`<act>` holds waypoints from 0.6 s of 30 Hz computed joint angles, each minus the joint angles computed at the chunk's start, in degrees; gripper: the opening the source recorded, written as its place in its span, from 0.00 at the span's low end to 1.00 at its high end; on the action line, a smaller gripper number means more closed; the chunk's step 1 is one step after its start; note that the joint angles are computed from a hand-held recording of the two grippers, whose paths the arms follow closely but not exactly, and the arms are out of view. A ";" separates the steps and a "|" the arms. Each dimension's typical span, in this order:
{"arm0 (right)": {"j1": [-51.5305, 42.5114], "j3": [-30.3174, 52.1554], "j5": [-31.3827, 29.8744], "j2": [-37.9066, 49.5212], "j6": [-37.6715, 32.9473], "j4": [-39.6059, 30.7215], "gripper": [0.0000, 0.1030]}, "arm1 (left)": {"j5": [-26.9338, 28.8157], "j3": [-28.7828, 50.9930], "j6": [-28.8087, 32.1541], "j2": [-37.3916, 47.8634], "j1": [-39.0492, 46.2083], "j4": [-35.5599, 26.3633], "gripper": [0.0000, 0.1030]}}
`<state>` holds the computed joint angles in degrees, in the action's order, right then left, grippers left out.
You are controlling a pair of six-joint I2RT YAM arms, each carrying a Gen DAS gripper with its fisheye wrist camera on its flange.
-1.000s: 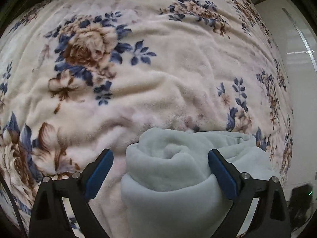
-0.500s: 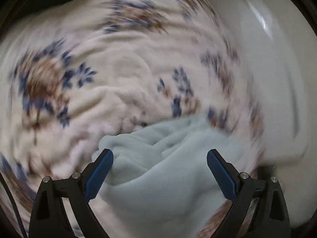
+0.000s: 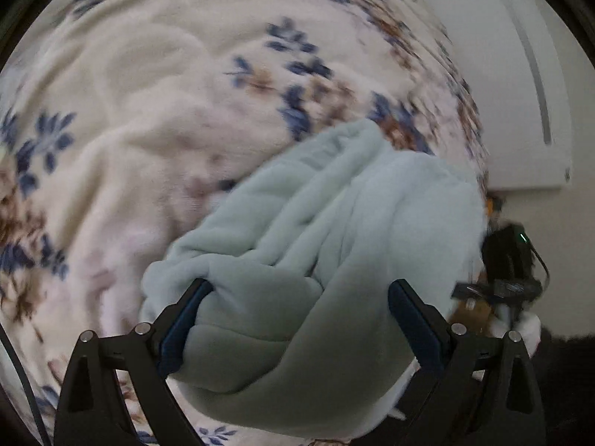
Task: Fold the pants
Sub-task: 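Press the rolled bundle with the left tool while the right tool tucks the cuff end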
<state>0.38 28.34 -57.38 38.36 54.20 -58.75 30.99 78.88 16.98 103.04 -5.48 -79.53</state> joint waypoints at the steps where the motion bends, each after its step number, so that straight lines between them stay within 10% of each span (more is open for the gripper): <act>1: -2.88 0.11 -3.65 -2.19 0.24 -1.41 0.17 | 0.61 0.04 -0.13 0.18 1.03 -0.20 0.94; 4: -3.99 3.04 -4.29 -4.12 -1.45 -5.34 0.17 | 1.16 -0.66 -2.27 -1.13 1.69 0.49 0.94; 8: 8.26 6.05 10.99 5.93 -8.31 -8.70 0.20 | -2.00 -1.91 -7.19 -6.06 -0.77 2.88 0.94; 11: 14.40 9.60 15.81 7.54 -7.73 -9.70 0.42 | -8.09 -6.33 -15.86 -15.50 -2.78 7.78 0.94; 14: 22.23 16.46 23.51 9.74 -6.68 -12.64 0.84 | -18.86 -11.68 -24.93 -26.21 -7.81 10.38 0.96; 18: 30.05 24.14 31.60 13.43 -8.10 -17.80 0.85 | -22.02 -17.05 -32.71 -33.04 -12.24 11.28 0.97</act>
